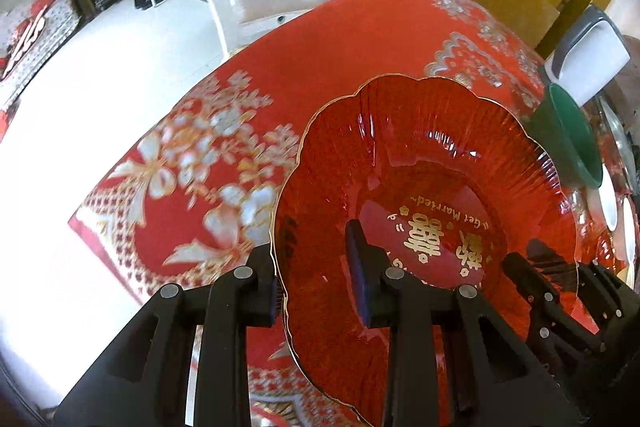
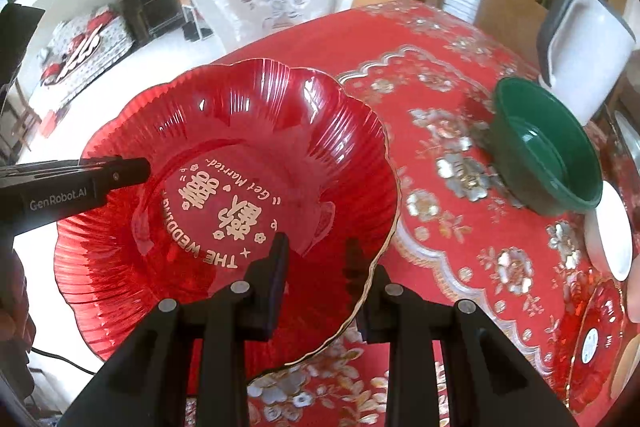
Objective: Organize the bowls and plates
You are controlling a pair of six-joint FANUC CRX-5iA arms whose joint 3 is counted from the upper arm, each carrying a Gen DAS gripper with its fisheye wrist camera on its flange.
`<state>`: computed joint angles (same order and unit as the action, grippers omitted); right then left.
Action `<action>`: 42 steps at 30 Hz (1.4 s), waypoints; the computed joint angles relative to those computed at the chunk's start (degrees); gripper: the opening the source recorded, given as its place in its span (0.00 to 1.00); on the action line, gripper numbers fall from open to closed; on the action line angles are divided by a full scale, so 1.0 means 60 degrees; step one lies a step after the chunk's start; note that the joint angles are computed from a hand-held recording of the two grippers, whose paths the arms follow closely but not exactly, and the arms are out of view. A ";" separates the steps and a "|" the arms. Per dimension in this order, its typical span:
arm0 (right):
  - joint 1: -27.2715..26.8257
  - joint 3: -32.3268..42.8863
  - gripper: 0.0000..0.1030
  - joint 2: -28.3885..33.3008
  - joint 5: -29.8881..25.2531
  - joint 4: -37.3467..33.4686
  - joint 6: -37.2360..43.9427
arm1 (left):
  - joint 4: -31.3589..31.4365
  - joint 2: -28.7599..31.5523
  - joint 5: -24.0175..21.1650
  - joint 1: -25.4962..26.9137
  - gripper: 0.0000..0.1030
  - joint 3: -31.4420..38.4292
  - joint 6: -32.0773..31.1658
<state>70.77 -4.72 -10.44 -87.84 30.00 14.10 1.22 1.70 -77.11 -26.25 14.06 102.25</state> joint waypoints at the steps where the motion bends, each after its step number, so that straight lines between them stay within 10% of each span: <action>1: 0.0029 0.0015 0.27 0.0039 0.0018 -0.0033 0.0013 | -0.0035 -0.0071 -0.0008 0.0014 0.26 -0.0093 0.0033; 30: 0.0116 -0.0193 0.31 0.0125 0.0670 -0.1193 -0.0211 | -0.0206 -0.0776 0.0782 0.0134 0.27 -0.1606 0.0188; 42: 0.0358 -0.0518 0.46 -0.0513 0.0788 -0.1112 -0.0924 | -0.0997 -0.0947 0.0729 -0.0060 0.47 -0.1302 0.0538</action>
<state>72.92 -7.83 -13.52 -83.11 23.33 8.55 -4.76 -3.99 -72.74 -26.61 6.25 105.48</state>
